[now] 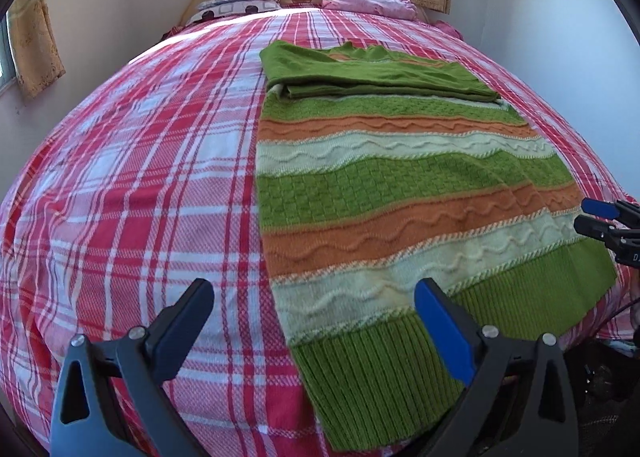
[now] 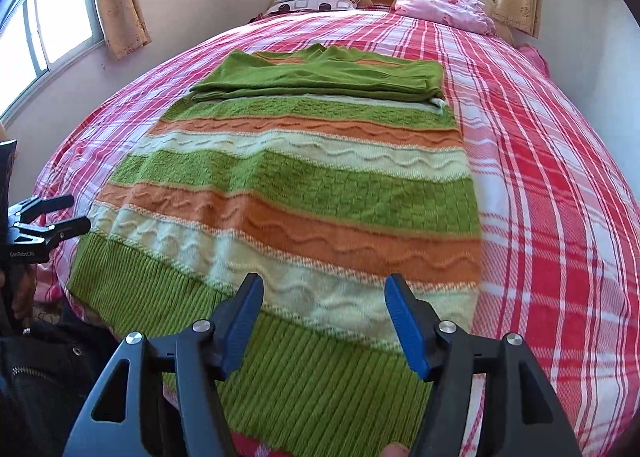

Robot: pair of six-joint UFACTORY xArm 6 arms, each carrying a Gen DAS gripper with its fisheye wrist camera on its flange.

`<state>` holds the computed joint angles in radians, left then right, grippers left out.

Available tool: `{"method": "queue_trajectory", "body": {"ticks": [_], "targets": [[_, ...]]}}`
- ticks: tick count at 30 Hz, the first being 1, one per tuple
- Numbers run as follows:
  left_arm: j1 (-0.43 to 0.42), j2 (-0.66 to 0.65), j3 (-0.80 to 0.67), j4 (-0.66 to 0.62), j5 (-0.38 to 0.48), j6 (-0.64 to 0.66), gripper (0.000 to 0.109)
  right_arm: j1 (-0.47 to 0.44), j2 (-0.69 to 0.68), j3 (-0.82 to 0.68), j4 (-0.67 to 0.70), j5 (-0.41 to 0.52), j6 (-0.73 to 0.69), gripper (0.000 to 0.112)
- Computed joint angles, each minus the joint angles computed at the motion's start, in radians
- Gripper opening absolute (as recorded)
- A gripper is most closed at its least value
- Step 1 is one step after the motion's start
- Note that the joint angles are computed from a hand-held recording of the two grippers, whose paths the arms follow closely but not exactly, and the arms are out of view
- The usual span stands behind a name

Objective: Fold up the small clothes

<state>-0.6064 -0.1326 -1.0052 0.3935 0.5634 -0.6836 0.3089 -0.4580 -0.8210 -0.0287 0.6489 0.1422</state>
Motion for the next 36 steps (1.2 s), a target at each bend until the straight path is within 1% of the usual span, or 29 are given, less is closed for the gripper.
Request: {"method": "queue_trajectory", "body": {"ticks": [1, 2, 4, 6, 8, 10, 13, 14, 16, 18, 19, 25, 26, 28, 30, 31, 36], "targets": [[-0.004, -0.006, 0.008, -0.053, 0.005, 0.031, 0.095, -0.002, -0.010, 0.009, 0.004, -0.001, -0.004, 0.064], [-0.008, -0.016, 0.020, -0.102, 0.006, 0.058, 0.088, -0.002, -0.021, 0.020, 0.006, -0.005, -0.004, 0.064], [-0.014, -0.033, 0.037, -0.183, 0.010, 0.102, 0.082, -0.001, -0.039, 0.037, -0.004, -0.009, 0.007, 0.064], [-0.021, -0.049, 0.050, -0.210, 0.020, 0.105, 0.077, 0.004, -0.049, 0.048, -0.035, -0.008, 0.026, 0.064], [-0.025, -0.066, 0.067, -0.251, 0.017, 0.124, 0.065, 0.007, -0.057, 0.054, -0.047, -0.006, 0.035, 0.064], [-0.025, -0.081, 0.083, -0.319, 0.022, 0.166, 0.063, 0.008, -0.066, 0.061, -0.048, -0.010, 0.041, 0.064], [-0.019, -0.089, 0.101, -0.422, 0.023, 0.224, 0.055, 0.015, -0.073, 0.067, -0.057, -0.013, 0.049, 0.064], [-0.017, -0.089, 0.103, -0.440, 0.030, 0.229, 0.055, 0.017, -0.074, 0.068, -0.063, -0.013, 0.052, 0.064], [-0.014, -0.089, 0.105, -0.439, 0.044, 0.208, 0.056, 0.019, -0.078, 0.070, -0.066, -0.013, 0.052, 0.064], [-0.010, -0.095, 0.105, -0.386, 0.075, 0.141, 0.057, 0.019, -0.084, 0.074, -0.067, -0.014, 0.055, 0.064], [-0.007, -0.103, 0.113, -0.375, 0.074, 0.121, 0.057, 0.017, -0.083, 0.074, -0.065, -0.015, 0.056, 0.064], [-0.017, -0.097, 0.120, -0.412, 0.055, 0.167, 0.057, 0.014, -0.084, 0.072, -0.073, -0.015, 0.066, 0.064], [-0.020, -0.096, 0.121, -0.429, 0.047, 0.189, 0.050, 0.013, -0.087, 0.073, -0.074, -0.015, 0.068, 0.064], [-0.025, -0.094, 0.120, -0.436, 0.045, 0.207, 0.040, 0.004, -0.102, 0.079, -0.064, -0.014, 0.066, 0.064], [-0.026, -0.096, 0.121, -0.439, 0.038, 0.224, 0.028, -0.010, -0.126, 0.088, -0.058, -0.007, 0.073, 0.064], [-0.028, -0.097, 0.124, -0.452, 0.030, 0.242, 0.009, -0.018, -0.138, 0.091, -0.058, 0.001, 0.073, 0.064], [-0.032, -0.099, 0.121, -0.419, 0.024, 0.233, 0.009, -0.050, -0.242, 0.130, -0.106, 0.077, 0.140, 0.064]]}}
